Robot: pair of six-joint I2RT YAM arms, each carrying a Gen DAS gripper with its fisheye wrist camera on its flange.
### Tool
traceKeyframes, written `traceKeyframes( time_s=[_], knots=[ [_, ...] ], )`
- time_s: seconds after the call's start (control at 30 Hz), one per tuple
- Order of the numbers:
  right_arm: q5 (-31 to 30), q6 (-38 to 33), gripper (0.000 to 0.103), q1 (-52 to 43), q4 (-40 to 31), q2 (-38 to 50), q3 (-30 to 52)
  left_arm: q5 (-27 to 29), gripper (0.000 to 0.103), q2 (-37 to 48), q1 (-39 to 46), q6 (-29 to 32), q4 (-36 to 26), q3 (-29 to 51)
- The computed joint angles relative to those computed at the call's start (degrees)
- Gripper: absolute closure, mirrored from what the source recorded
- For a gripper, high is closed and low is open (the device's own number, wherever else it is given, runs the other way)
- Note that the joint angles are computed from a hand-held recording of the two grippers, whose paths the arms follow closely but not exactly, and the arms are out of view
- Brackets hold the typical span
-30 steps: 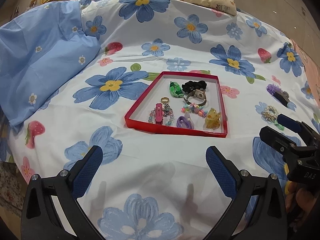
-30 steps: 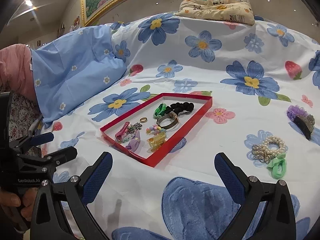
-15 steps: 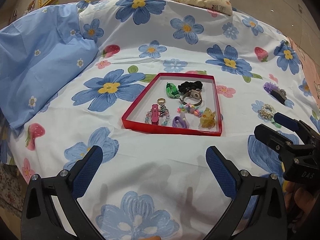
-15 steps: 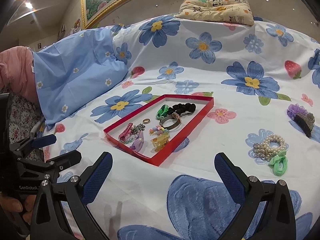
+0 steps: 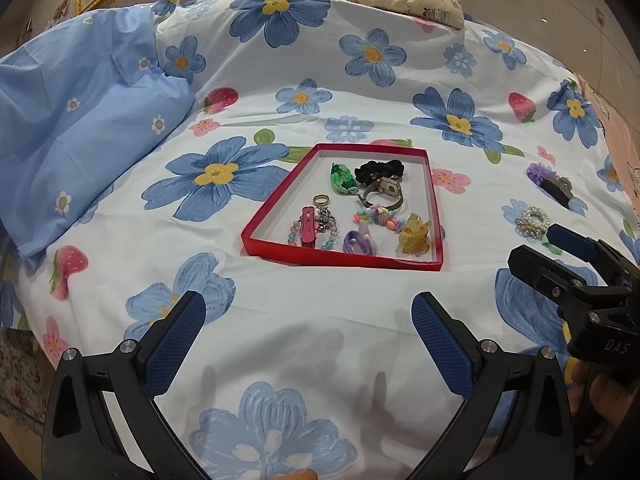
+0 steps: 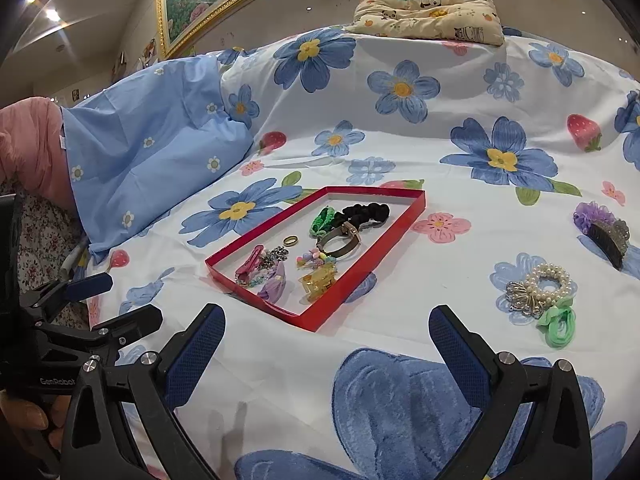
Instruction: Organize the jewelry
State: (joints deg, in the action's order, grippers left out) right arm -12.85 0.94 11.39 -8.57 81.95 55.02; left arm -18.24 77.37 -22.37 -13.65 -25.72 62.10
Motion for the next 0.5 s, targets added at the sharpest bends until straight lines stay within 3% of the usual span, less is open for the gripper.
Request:
traceKeyframes(
  time_s=[0.5],
  knots=[
    [0.62,0.30,0.000,0.82,-0.59,-0.40,0.31,0.11,0.000,0.22,0.07,-0.01,0.16,-0.04]
  ],
)
